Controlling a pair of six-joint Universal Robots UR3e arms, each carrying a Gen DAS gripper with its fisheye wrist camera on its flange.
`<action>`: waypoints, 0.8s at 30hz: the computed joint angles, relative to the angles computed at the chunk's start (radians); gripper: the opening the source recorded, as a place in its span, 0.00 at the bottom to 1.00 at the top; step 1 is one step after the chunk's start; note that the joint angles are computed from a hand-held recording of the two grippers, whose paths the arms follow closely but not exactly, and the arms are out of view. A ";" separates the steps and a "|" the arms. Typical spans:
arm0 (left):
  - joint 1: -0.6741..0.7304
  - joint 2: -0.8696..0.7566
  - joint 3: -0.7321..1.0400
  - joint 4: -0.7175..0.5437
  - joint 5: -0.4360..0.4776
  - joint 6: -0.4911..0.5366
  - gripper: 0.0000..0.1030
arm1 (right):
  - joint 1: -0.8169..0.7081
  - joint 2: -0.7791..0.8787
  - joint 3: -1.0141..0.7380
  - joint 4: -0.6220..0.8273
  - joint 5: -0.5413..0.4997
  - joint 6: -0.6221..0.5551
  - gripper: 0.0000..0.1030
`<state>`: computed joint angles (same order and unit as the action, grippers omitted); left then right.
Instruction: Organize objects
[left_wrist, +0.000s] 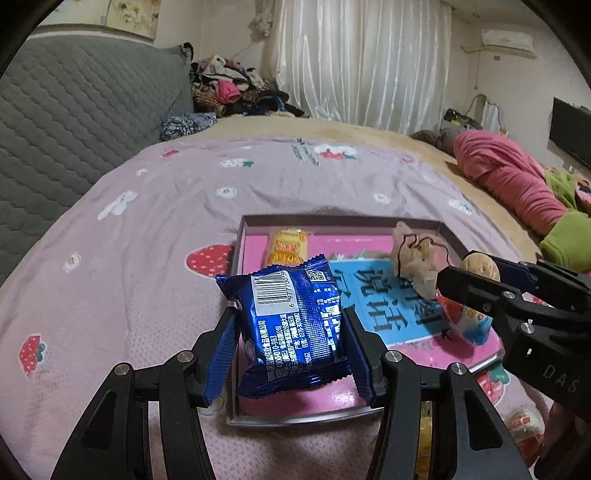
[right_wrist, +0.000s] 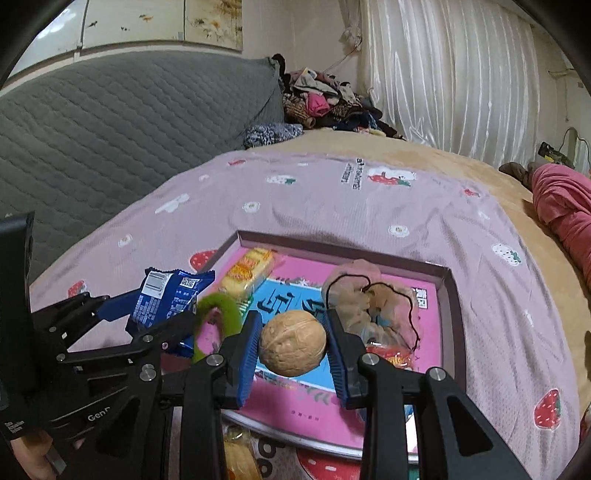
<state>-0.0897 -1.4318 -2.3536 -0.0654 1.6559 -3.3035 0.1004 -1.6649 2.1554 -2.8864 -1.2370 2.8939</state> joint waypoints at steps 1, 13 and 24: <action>-0.005 -0.005 0.001 -0.002 0.003 -0.002 0.55 | 0.005 0.003 -0.004 0.012 -0.007 -0.003 0.34; -0.021 -0.018 0.021 -0.074 0.001 0.002 0.55 | 0.065 0.127 -0.078 0.094 -0.102 -0.011 0.34; -0.005 -0.039 0.034 -0.120 -0.030 0.003 0.55 | 0.097 0.193 -0.133 0.150 -0.163 0.001 0.34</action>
